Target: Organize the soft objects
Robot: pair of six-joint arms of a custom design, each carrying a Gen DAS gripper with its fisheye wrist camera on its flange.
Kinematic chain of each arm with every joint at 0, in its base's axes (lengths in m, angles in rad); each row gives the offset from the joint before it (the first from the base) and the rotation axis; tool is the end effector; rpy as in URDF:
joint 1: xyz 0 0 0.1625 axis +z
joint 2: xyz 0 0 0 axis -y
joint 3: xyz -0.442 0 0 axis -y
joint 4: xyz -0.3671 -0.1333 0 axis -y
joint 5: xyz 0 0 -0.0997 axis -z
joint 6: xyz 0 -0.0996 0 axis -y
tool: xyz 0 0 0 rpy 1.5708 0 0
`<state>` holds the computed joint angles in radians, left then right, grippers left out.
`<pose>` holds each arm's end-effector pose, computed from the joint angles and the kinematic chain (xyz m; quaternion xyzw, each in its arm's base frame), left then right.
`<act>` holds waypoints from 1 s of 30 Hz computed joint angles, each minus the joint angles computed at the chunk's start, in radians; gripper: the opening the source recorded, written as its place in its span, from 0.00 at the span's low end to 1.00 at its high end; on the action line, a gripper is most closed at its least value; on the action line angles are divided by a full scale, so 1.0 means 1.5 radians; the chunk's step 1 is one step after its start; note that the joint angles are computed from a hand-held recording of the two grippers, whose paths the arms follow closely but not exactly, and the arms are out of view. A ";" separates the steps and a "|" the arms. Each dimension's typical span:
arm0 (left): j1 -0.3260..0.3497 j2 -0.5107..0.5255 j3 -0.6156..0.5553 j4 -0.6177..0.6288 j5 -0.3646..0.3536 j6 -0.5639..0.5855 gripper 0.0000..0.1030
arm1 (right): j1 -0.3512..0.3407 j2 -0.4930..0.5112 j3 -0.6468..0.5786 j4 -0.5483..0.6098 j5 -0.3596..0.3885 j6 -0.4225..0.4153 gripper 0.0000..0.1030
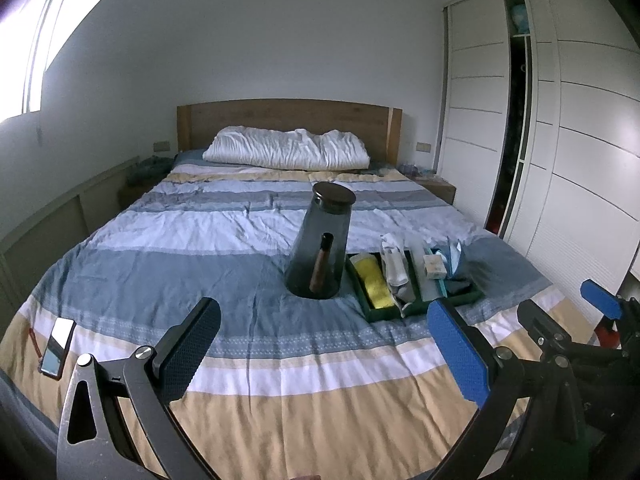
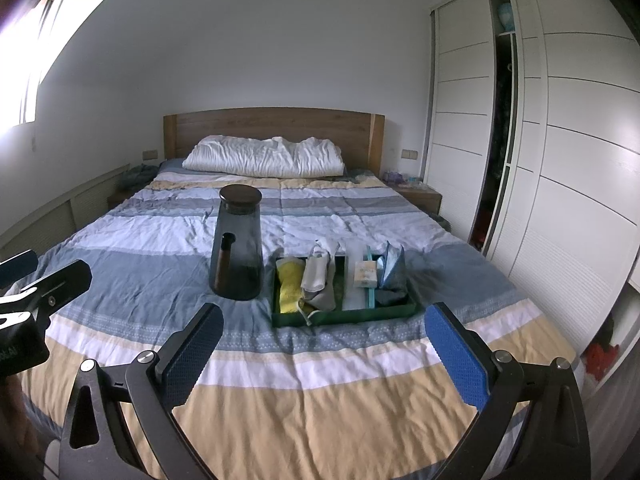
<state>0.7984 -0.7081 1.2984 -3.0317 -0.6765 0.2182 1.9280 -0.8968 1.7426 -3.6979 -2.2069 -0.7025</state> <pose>-0.3741 -0.6863 0.2817 0.2282 0.8060 -0.4730 0.2731 0.2878 -0.5592 0.3058 0.2236 -0.7516 0.5162 0.3445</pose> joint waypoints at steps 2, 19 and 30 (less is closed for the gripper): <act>0.001 0.000 -0.001 0.005 -0.001 -0.004 0.98 | 0.000 0.000 0.000 0.000 0.001 0.000 1.00; 0.007 0.002 0.004 0.022 0.004 -0.018 0.98 | 0.003 0.009 -0.003 -0.004 -0.012 0.003 1.00; 0.004 0.000 0.014 0.030 0.005 -0.022 0.98 | 0.004 0.014 -0.010 0.004 -0.025 0.007 1.00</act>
<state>0.8045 -0.7074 1.3191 -2.9869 -0.6690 0.1852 1.9347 -0.8761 1.7270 -3.6921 -2.2443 -0.6919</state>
